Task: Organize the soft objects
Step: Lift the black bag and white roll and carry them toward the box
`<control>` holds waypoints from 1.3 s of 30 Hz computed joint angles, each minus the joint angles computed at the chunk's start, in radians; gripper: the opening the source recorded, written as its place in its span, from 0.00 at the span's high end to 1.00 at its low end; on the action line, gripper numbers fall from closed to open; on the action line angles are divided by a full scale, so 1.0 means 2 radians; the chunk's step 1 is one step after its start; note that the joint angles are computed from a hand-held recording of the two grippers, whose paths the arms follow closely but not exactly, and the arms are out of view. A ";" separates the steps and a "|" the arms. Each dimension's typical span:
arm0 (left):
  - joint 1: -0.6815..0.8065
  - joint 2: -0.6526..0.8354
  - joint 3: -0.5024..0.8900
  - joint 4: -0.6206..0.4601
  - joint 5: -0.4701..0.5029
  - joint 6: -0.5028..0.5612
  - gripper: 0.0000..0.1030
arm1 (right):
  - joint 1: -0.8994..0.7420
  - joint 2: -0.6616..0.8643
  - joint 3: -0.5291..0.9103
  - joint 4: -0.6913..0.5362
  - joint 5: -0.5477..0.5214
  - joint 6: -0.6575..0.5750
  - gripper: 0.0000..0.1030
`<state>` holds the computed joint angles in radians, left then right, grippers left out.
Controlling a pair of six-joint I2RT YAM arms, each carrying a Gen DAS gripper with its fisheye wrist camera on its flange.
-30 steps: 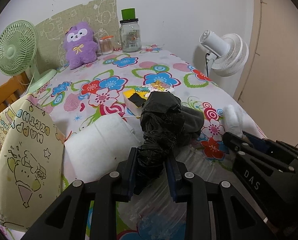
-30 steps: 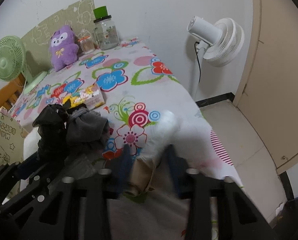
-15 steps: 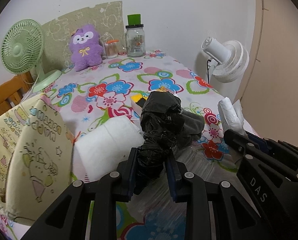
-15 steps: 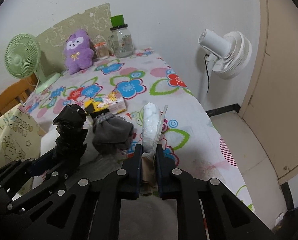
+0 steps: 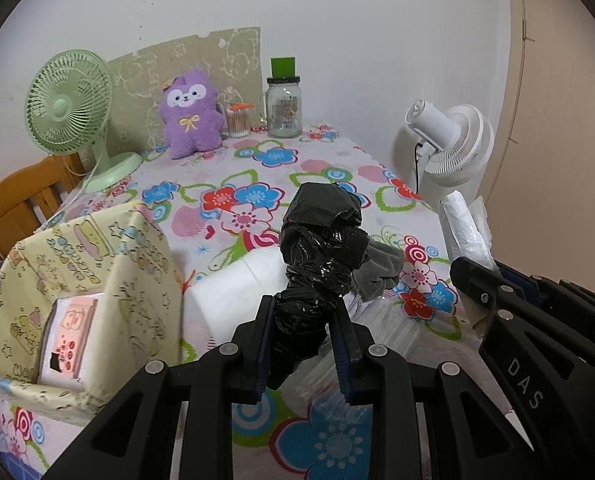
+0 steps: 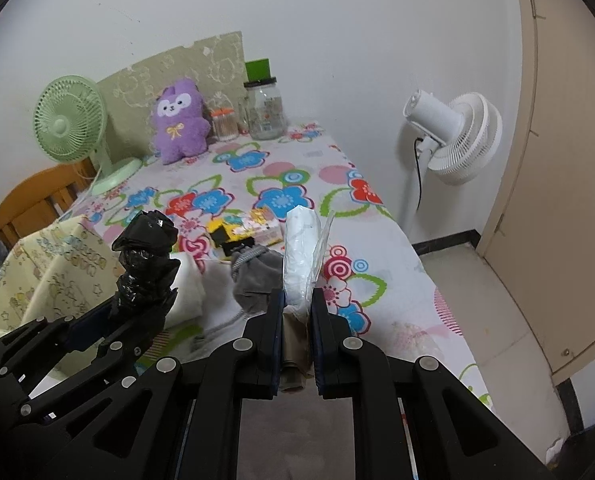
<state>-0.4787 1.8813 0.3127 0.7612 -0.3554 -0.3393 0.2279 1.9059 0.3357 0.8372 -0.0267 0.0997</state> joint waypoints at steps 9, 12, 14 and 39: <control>-0.006 -0.068 -0.037 -0.019 -0.015 -0.005 0.74 | 0.022 -0.080 -0.038 -0.017 0.008 0.009 0.86; -0.006 -0.093 -0.046 -0.031 -0.016 -0.004 0.74 | 0.027 -0.107 -0.045 -0.034 0.009 0.011 0.86; -0.007 -0.109 -0.051 -0.040 -0.017 -0.003 0.74 | 0.033 -0.127 -0.051 -0.043 0.012 0.013 0.86; 0.016 -0.340 -0.088 -0.200 -0.021 0.030 0.74 | 0.146 -0.290 -0.038 -0.192 0.084 0.044 0.85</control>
<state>-0.4465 1.2023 0.1367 0.3621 -0.3973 -0.2796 0.5197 1.3267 0.2595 0.4531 0.1408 0.1868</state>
